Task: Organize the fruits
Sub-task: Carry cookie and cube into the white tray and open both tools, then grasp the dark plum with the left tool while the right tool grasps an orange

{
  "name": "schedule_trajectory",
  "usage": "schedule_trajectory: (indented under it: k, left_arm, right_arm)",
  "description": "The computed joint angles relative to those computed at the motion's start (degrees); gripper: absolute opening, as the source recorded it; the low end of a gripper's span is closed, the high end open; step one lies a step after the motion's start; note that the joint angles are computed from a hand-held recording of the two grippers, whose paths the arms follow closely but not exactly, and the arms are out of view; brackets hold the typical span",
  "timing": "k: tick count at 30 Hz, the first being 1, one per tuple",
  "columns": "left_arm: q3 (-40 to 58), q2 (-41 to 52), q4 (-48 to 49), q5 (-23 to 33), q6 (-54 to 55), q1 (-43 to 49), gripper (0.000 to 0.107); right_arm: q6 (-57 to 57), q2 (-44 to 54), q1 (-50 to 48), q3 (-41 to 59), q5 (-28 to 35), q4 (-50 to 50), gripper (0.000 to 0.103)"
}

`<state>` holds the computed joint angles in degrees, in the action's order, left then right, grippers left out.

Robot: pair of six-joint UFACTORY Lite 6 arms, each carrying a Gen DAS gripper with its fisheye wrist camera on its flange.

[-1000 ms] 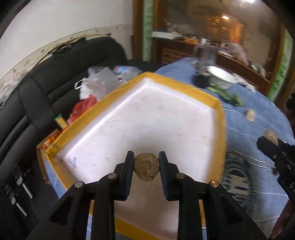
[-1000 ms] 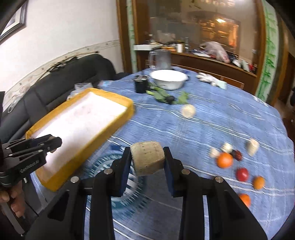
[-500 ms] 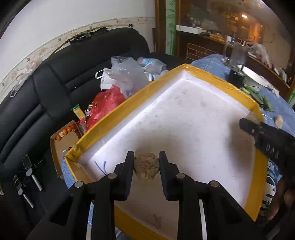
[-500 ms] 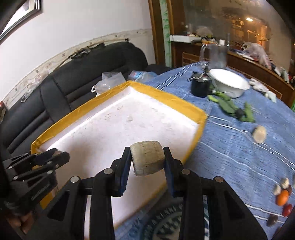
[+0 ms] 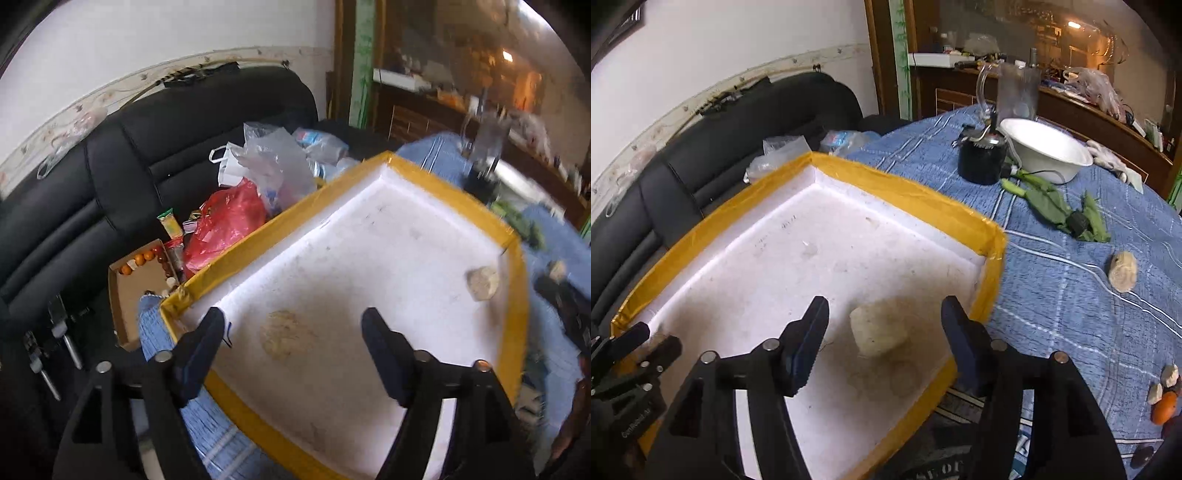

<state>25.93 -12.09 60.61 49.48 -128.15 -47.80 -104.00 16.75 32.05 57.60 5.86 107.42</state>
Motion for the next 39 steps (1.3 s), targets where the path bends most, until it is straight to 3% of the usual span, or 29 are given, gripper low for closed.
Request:
schedule_trajectory:
  k: [3, 5, 7, 10, 13, 17, 21, 27, 29, 30, 31, 32, 36, 39]
  left_arm:
    - [2.52, 1.44, 1.20, 1.37, -4.30, -5.03, 0.080]
    - [7.07, 5.84, 1.82, 1.86, -4.13, -8.40, 0.080]
    - [11.14, 9.87, 3.24, 1.09, -3.74, -10.91, 0.080]
    - [20.32, 18.93, 5.28, -1.37, -2.09, -13.85, 0.080]
    - [31.94, 29.33, 5.59, -4.90, 3.02, -15.18, 0.080]
    - [50.08, 43.85, 1.54, -8.75, 15.55, -16.27, 0.080]
    - [66.11, 55.50, -4.11, -9.03, 28.58, -16.93, 0.080]
    - [76.68, 62.79, -5.81, -8.33, 34.44, -16.88, 0.079]
    - [79.33, 64.64, -6.24, -8.77, 35.63, -16.57, 0.073]
    - [81.16, 65.86, -7.17, -8.85, 37.01, -16.38, 0.071]
    - [84.06, 67.76, -8.48, -8.49, 38.91, -16.31, 0.070]
    - [87.55, 70.07, -9.80, -7.87, 40.64, -16.55, 0.069]
    - [100.91, 78.31, -15.73, -6.38, 48.88, -17.02, 0.065]
    - [118.49, 88.63, -20.34, -2.44, 56.99, -17.50, 0.064]
  right_arm:
    - [-8.73, -7.65, -2.94, -6.70, 1.14, 7.50, 0.065]
    - [-6.52, -15.20, -7.17, -13.37, 3.63, 3.89, 0.065]
    - [1.34, -24.16, -14.07, -20.69, 6.93, -7.15, 0.066]
    - [10.06, -35.99, -31.65, -29.31, 19.73, -24.99, 0.069]
    - [12.66, -44.31, -49.64, -34.87, 26.27, -35.49, 0.072]
    - [-1.17, -36.74, -72.82, -34.12, 31.45, -37.77, 0.072]
    - [-7.48, -23.57, -80.55, -27.94, 29.31, -36.14, 0.072]
    - [-8.48, -15.87, -77.49, -23.29, 25.81, -34.64, 0.072]
    - [-9.69, -15.35, -76.15, -23.38, 25.09, -33.60, 0.072]
    - [-10.90, -15.02, -75.52, -23.45, 24.46, -32.32, 0.067]
    - [-10.99, -14.62, -74.00, -23.25, 23.03, -31.52, 0.050]
    - [-10.78, -14.41, -73.04, -23.36, 21.69, -31.20, 0.039]
    - [-9.39, -13.43, -75.53, -22.26, 23.52, -33.27, 0.036]
    - [-8.18, -12.67, -79.48, -20.83, 26.37, -34.45, 0.036]
